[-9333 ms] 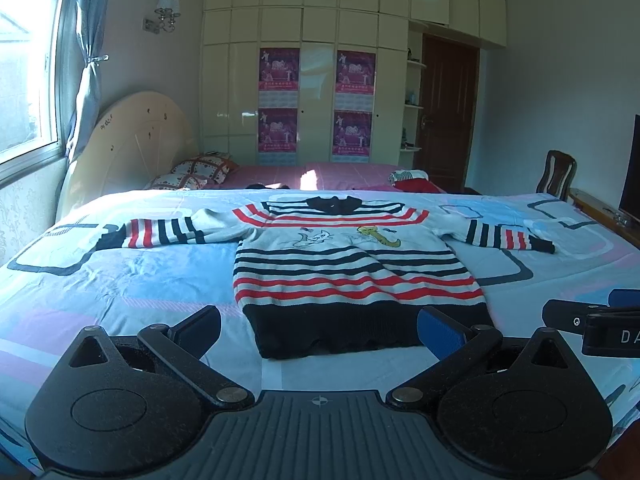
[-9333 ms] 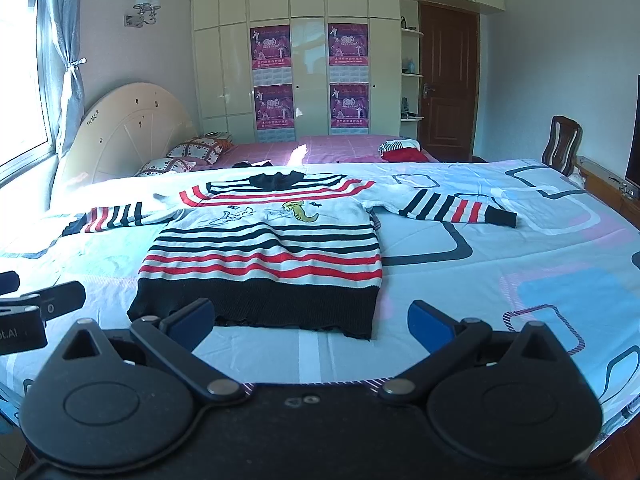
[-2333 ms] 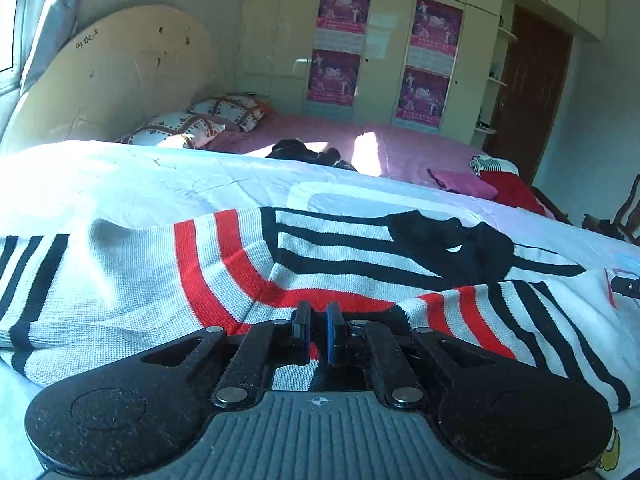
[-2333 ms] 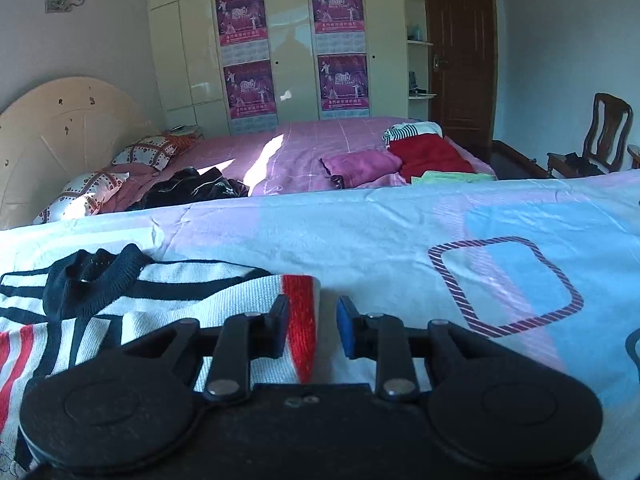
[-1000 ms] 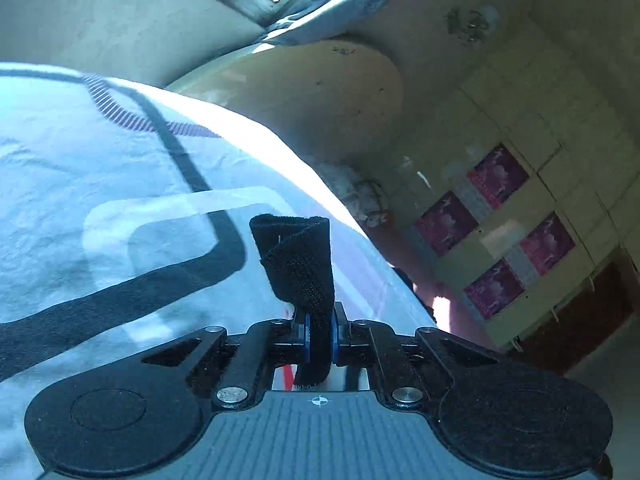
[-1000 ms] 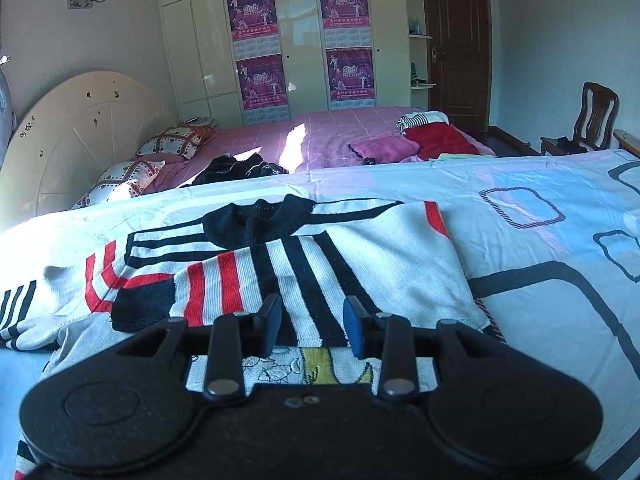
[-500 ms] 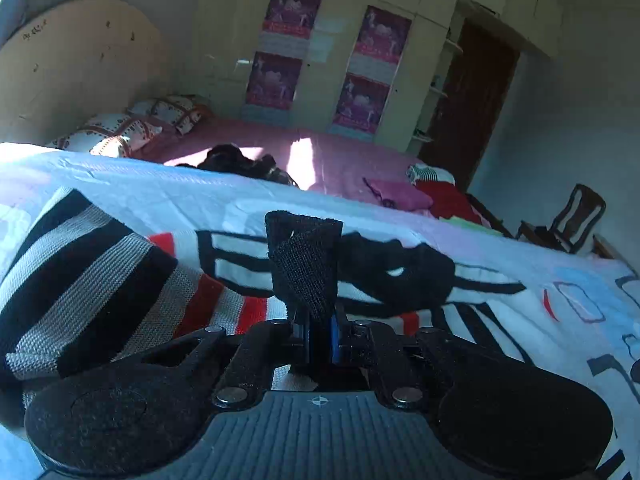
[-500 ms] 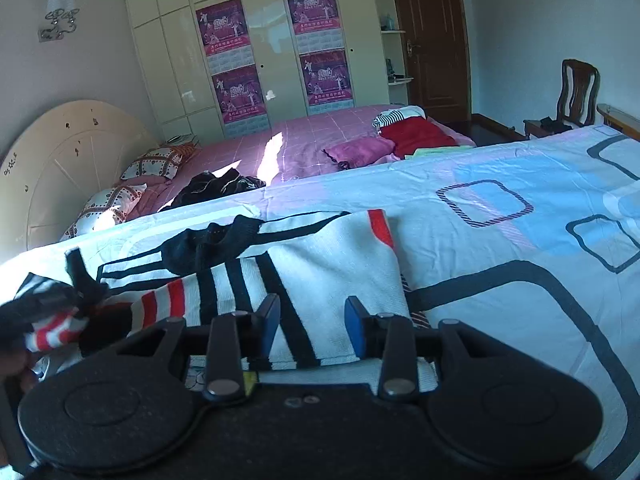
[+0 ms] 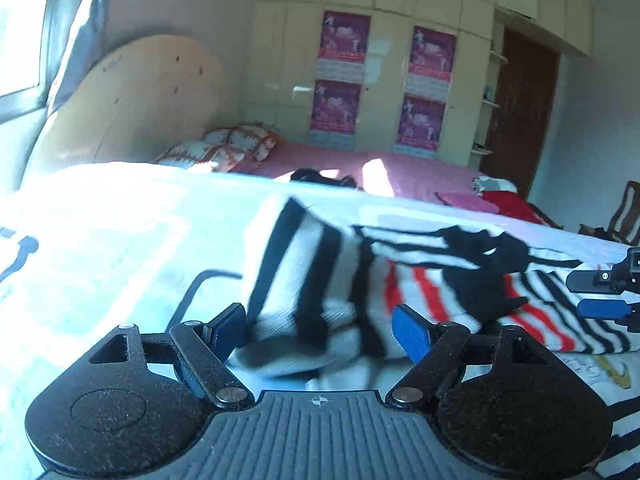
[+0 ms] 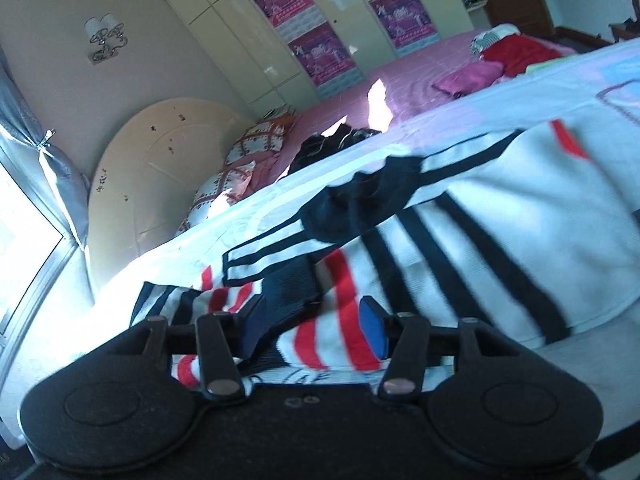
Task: Fold small clothes
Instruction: 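Grasp the other striped sleeve cuff with the left tool, then fold the sleeve with the left tool across the body and release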
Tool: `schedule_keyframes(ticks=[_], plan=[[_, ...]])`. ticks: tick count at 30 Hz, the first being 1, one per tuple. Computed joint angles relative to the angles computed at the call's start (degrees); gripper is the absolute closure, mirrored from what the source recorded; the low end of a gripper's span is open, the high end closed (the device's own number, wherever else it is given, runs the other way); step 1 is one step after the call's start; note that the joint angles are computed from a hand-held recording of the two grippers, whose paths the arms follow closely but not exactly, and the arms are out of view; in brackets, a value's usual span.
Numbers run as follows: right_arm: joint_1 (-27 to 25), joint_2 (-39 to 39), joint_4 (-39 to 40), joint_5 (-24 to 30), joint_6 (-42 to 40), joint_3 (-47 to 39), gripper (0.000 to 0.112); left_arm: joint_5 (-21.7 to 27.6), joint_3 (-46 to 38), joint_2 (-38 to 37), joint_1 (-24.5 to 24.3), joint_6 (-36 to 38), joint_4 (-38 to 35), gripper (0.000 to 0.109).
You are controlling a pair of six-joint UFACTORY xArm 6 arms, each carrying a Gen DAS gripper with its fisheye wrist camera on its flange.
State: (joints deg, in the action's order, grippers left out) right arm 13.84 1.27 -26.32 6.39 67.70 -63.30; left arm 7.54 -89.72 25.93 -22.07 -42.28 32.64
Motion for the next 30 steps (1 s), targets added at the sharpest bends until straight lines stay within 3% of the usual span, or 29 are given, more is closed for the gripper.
schedule_keyframes(ticks=[3,5,7,9,11,14,17,20,22,26,30], plan=[[1.8,7.0,11.6,0.8,-7.4,-5.7,0.065,-0.3,0.2,1.3,1.4,1.6,-2.6,0.029],[1.9,9.8,14.4,0.2,-7.0,-7.9,0.068,-2.3,0.9,1.8,1.5,7.6,-9.2,0.029],[1.6,11.7,11.2,1.3,-3.8,-10.4,0.079,-2.3,-0.4,3.5,0.9,13.6,-15.3,0.029],[1.4,12.9,7.1,4.1,-1.2,-13.0,0.105,-1.7,-2.7,5.8,-0.1,20.5,-23.5,0.029],[1.0,12.6,1.3,5.4,1.3,-13.9,0.105,-2.7,-3.0,6.3,-0.4,23.0,-26.2,0.029],[0.4,9.7,-13.7,6.9,8.9,-14.0,0.105,-5.2,-1.2,5.4,-1.2,28.3,-29.8,0.029],[-0.5,5.2,-25.9,9.4,16.5,-12.4,0.105,-2.6,-2.0,6.1,-1.4,28.5,-28.9,0.029],[-1.8,0.3,-31.1,13.0,19.1,-8.9,0.105,-1.4,-3.3,6.9,-1.1,25.0,-26.1,0.029],[-2.7,-1.8,-31.5,15.7,18.8,-6.6,0.105,-1.2,-3.5,7.0,-1.0,22.4,-23.1,0.029],[-4.8,-4.1,-30.9,14.0,18.1,-2.2,0.106,-1.8,-2.4,6.1,-1.4,22.9,-23.2,0.04],[-5.1,-5.4,-33.6,12.7,20.0,-0.7,0.106,-0.6,-3.1,6.1,-1.6,21.2,-20.9,0.041]])
